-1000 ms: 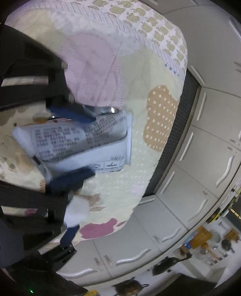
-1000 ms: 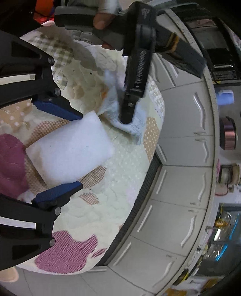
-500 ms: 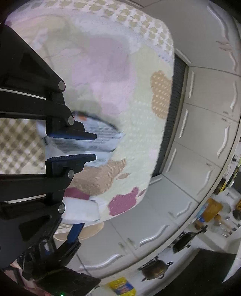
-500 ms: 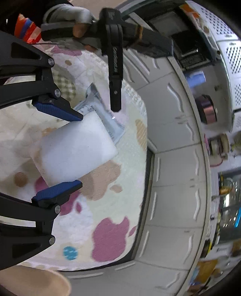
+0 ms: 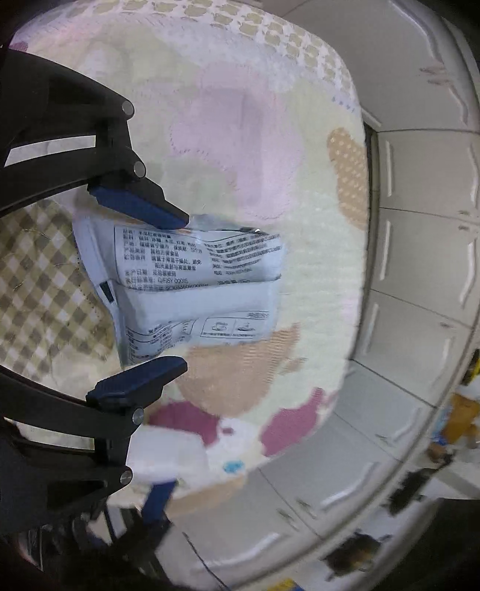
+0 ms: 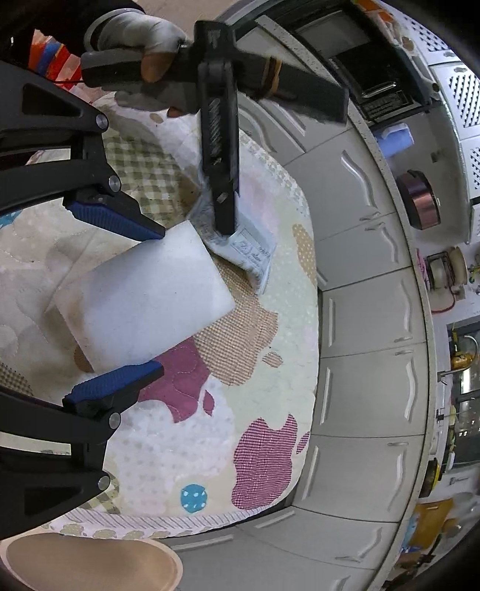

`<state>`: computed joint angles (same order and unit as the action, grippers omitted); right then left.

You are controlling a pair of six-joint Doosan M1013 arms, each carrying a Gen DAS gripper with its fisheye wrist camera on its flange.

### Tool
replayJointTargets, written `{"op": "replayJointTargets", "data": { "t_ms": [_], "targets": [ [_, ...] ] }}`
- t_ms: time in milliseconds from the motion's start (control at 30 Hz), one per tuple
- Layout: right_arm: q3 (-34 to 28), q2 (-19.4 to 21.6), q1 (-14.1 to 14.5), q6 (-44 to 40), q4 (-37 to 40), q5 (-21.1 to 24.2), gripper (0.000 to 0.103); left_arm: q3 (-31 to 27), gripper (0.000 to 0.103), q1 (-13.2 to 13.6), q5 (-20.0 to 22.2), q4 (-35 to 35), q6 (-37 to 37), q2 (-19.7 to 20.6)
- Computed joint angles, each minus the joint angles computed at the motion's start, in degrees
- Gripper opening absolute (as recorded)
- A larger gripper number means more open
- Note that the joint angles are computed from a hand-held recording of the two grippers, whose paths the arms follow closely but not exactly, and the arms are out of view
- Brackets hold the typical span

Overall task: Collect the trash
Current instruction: 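Carry the snack packet with the left tool while the right carries the foam block to the bucket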

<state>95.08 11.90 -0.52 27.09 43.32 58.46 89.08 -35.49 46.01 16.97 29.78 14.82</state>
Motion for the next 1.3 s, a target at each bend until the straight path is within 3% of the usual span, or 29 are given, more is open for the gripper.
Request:
{"op": "replayJointTargets", "data": {
  "t_ms": [233, 567, 933, 1300],
  "targets": [
    [0.56, -0.13, -0.01, 1.34, -0.56, -1.06, 0.065, 1.47, 0.058, -0.62, -2.42, 2.08, -2.11, -0.95],
    [1.28, -2.11, -1.74, 0.26, 3.96, -2.43, 0.065, 0.25, 0.057, -3.84, -2.30, 9.78, -5.32, -2.30],
    [1.24, -3.33, -5.75, 2.74, 4.96, -5.11, 0.065, -5.56, 0.057, -6.93, -0.73, 13.10, -1.92, 1.52],
    [0.95, -3.35, -11.30, 5.96, 5.38, -7.37, 0.065, -13.55, 0.057, -8.71, -0.83, 8.89, 6.31, 7.33]
  ]
}}
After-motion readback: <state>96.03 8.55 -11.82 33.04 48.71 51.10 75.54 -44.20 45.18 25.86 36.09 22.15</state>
